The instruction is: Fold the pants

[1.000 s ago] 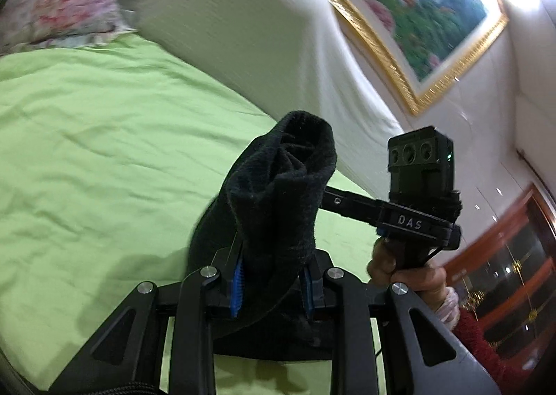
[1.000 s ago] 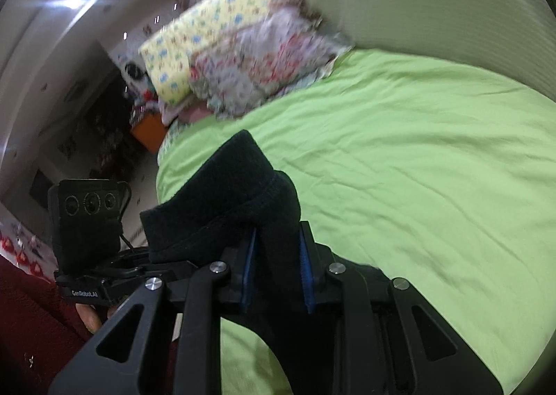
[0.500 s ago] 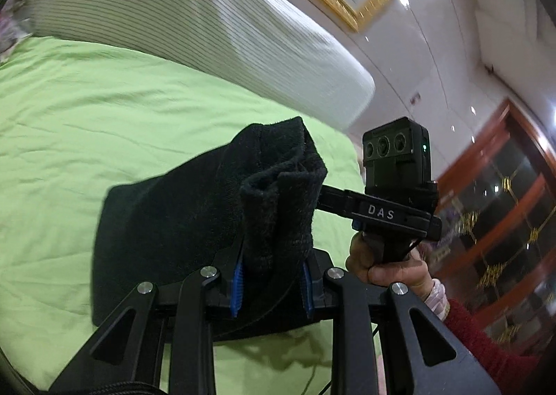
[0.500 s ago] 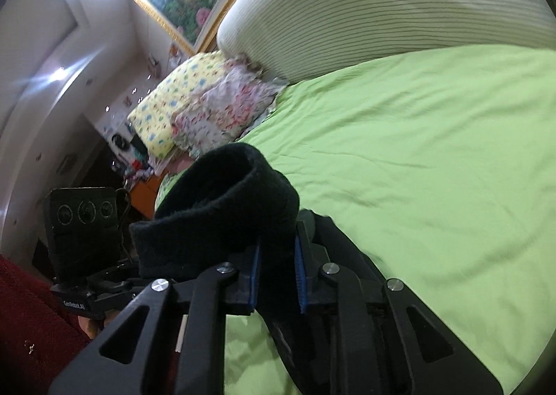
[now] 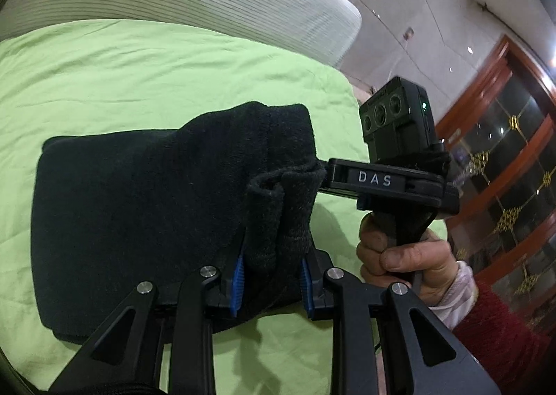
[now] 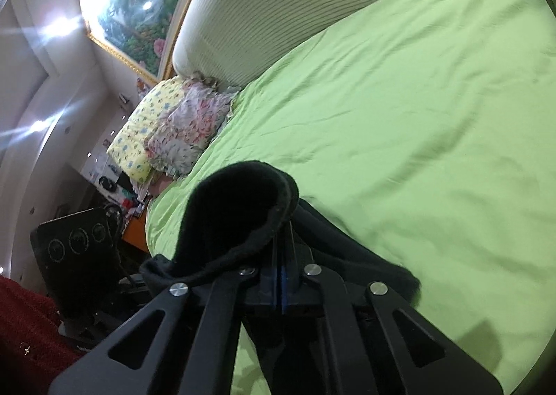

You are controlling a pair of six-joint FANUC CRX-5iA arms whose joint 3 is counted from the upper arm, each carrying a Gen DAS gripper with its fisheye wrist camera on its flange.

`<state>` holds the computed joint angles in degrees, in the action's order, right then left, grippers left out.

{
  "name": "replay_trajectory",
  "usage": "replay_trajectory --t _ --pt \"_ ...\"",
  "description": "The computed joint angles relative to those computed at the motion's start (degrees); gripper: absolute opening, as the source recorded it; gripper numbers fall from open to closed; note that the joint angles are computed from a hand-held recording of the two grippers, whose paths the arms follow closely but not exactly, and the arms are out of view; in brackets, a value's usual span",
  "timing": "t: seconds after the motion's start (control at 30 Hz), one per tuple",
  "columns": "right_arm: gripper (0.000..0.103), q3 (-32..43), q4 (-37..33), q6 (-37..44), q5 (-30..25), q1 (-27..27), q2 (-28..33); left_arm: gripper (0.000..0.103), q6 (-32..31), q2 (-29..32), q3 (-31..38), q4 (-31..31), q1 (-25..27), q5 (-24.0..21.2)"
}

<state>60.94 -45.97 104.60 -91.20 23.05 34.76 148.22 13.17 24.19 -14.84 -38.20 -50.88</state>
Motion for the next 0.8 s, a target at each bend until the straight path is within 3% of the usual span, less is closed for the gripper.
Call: replay_trajectory --t 0.2,0.43,0.63,0.73,0.77,0.8 --pt "0.002 -5.26 4.68 0.41 3.18 0.46 -3.86 0.028 -3.61 2.09 1.64 2.32 0.78 -0.38" --pt "0.002 -15.88 13.02 -3.58 12.5 2.16 -11.63 0.056 -8.71 0.85 -3.98 10.68 3.19 8.01" --pt "0.004 -25.6 25.27 -11.39 20.07 6.71 -18.14 0.062 -13.51 0.17 -5.18 14.19 3.56 8.31" --pt "0.01 -28.21 27.85 -15.42 22.86 7.53 -19.86 0.072 -12.09 -1.38 -6.05 12.81 2.92 7.15" --pt "0.02 -29.09 28.7 -17.15 23.8 7.81 -20.47 0.073 -11.39 -1.89 -6.39 12.0 2.96 6.76" --pt "0.037 -29.95 29.25 -18.61 24.78 8.12 -21.12 0.073 -10.49 -2.94 -7.44 11.25 2.81 6.62"
